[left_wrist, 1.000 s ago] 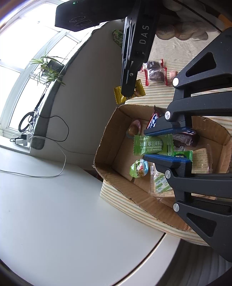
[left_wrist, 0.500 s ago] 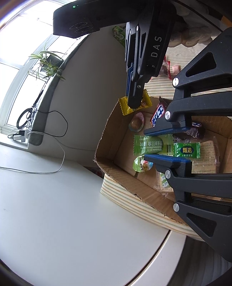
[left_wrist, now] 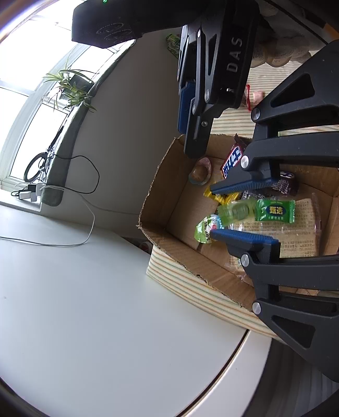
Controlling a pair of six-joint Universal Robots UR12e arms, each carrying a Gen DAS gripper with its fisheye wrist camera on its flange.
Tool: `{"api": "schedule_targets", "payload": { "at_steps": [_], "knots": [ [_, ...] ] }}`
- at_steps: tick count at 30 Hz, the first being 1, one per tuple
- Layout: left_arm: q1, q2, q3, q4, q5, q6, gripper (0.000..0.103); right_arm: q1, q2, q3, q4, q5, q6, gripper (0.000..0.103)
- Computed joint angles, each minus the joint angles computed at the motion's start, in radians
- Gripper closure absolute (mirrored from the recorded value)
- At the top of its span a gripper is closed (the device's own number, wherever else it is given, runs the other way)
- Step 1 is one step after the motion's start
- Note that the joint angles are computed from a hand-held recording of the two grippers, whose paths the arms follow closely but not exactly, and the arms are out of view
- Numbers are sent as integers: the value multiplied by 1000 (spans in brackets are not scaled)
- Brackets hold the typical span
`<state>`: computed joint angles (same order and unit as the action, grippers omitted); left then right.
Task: Organize snacks
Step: 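Open the right tool to drop the yellow candy while the left tool releases the light-green candy, then move both open tools back toward the red-sealed snack bags on the table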
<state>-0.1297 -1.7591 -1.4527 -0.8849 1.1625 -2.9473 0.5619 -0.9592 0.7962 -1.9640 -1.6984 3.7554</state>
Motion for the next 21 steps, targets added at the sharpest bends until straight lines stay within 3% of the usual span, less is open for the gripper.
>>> {"api": "schedule_targets", "payload": {
  "at_steps": [4, 8, 15, 21],
  "knots": [
    [-1, 2, -1, 5, 2, 3, 69, 1, -8, 7, 4, -13, 3, 50],
    [-4, 3, -3, 10, 7, 5, 68, 3, -31, 41, -17, -41, 20, 35],
    [-7, 9, -7, 16, 6, 13, 60, -4, -98, 137, -56, -71, 60, 33],
    [-9, 14, -11, 17, -4, 11, 60, -7, -176, 248, -105, -123, 104, 24]
  ]
}}
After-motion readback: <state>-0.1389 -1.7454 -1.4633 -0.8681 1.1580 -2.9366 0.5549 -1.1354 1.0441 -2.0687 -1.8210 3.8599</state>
